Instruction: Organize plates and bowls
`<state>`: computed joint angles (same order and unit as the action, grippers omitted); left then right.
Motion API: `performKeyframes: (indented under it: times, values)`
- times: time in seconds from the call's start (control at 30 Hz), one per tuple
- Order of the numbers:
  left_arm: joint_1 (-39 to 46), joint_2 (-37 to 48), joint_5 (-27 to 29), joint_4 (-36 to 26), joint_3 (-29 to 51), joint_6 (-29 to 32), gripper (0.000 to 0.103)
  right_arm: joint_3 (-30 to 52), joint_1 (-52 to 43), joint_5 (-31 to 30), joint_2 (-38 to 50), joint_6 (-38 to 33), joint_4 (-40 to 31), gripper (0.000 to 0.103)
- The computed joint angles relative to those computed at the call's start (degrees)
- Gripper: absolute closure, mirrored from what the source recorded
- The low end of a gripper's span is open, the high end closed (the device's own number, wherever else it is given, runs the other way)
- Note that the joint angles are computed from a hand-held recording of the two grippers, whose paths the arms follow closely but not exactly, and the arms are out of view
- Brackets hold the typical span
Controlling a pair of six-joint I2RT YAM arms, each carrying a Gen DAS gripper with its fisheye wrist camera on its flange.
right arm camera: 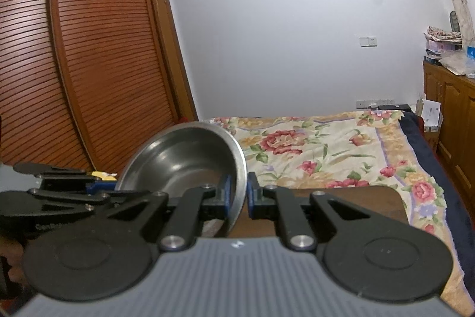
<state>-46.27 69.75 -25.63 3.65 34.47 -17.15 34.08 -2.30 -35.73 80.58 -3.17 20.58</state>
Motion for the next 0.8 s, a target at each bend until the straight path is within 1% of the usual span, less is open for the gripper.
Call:
performKeyframes:
  times: [0.17,0.47,0.63,0.8]
  values:
    - [-2.3,-0.22,-1.77,0.66,-2.4,-0.99,0.081,-2.55,-0.14,-0.45,-0.71,-0.92,-0.09,0.091]
    - [-5.05,0.81,-1.44,3.26,-6.37,-4.51,0.081,-8.07,-1.76,-1.65,-2.59,-2.33,-0.24,0.091]
    - [-8.61,2.07,-3.2,5.26,-9.62,-8.7,0.081,-11.05,-2.96,-2.85,-2.82,-3.4,-0.31,0.091]
    - [-10.97,5.17,-3.82,7.82,-12.07,-13.47,0.081,-14.68,-3.02,-2.28,-2.44,-4.43,1.87,0.091]
